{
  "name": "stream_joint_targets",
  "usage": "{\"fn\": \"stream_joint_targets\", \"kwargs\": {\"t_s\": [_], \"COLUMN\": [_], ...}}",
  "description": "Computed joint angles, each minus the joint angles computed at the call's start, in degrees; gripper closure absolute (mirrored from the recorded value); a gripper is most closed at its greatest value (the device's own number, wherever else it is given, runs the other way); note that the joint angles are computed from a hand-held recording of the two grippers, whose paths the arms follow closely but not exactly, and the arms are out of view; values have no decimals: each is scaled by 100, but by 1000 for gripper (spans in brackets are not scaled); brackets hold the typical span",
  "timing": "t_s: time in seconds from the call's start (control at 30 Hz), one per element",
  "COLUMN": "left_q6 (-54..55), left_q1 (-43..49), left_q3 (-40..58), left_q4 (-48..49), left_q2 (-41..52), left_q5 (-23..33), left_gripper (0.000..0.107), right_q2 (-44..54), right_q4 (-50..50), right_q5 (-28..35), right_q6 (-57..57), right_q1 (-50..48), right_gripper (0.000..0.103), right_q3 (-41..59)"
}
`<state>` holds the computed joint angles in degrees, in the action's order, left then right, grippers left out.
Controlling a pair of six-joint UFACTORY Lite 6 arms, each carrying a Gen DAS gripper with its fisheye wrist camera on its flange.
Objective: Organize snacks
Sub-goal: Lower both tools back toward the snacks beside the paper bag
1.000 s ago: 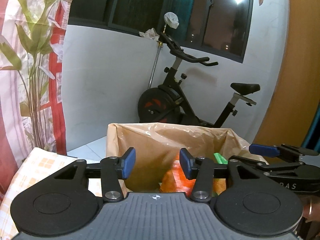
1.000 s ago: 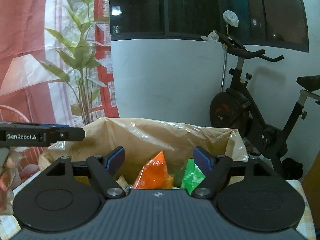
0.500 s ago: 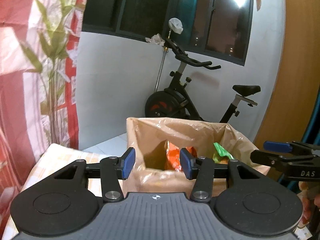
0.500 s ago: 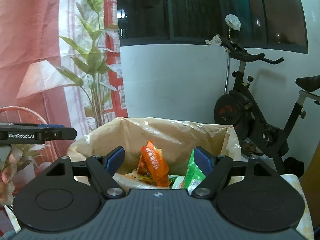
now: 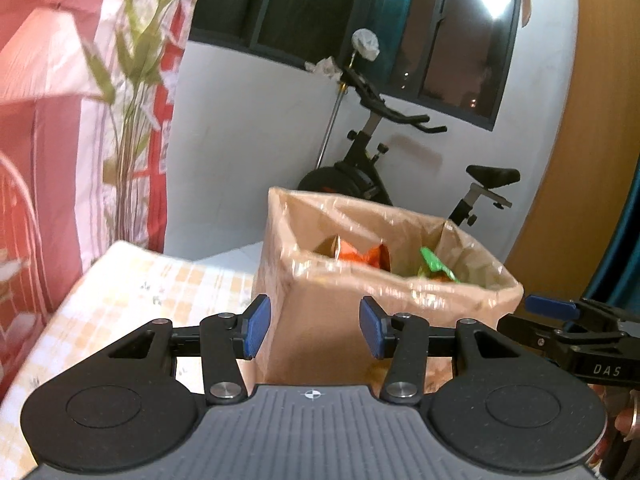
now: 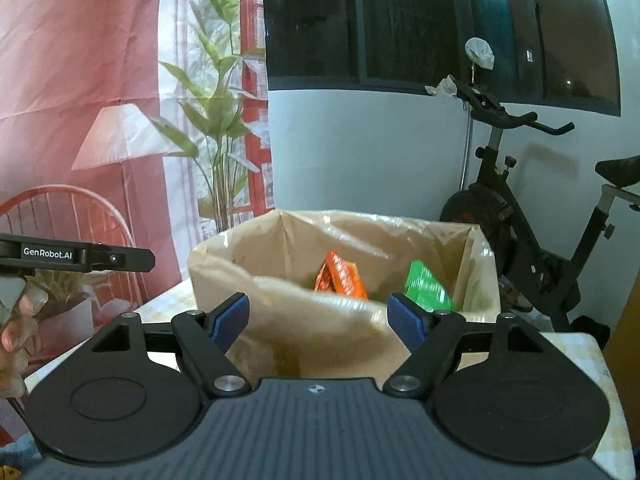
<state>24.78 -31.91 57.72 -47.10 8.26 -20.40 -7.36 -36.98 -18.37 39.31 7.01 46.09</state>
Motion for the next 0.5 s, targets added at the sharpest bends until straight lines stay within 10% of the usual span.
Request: {"fn": "stream_joint_targets", "kwargs": {"t_s": [0.5], "left_q6": [-1285], "left_q1": [-304], "left_q3": [-924], "left_q4": [316], "left_q2": [319], "left_q5": [-223], "left_gripper": [56], "right_q2": [-239], "right_q4": [481], "right_q5": [-167], "right_q6": [-336], "right_q1": [20], "right_gripper": [24], "right_q3": [-1220]}}
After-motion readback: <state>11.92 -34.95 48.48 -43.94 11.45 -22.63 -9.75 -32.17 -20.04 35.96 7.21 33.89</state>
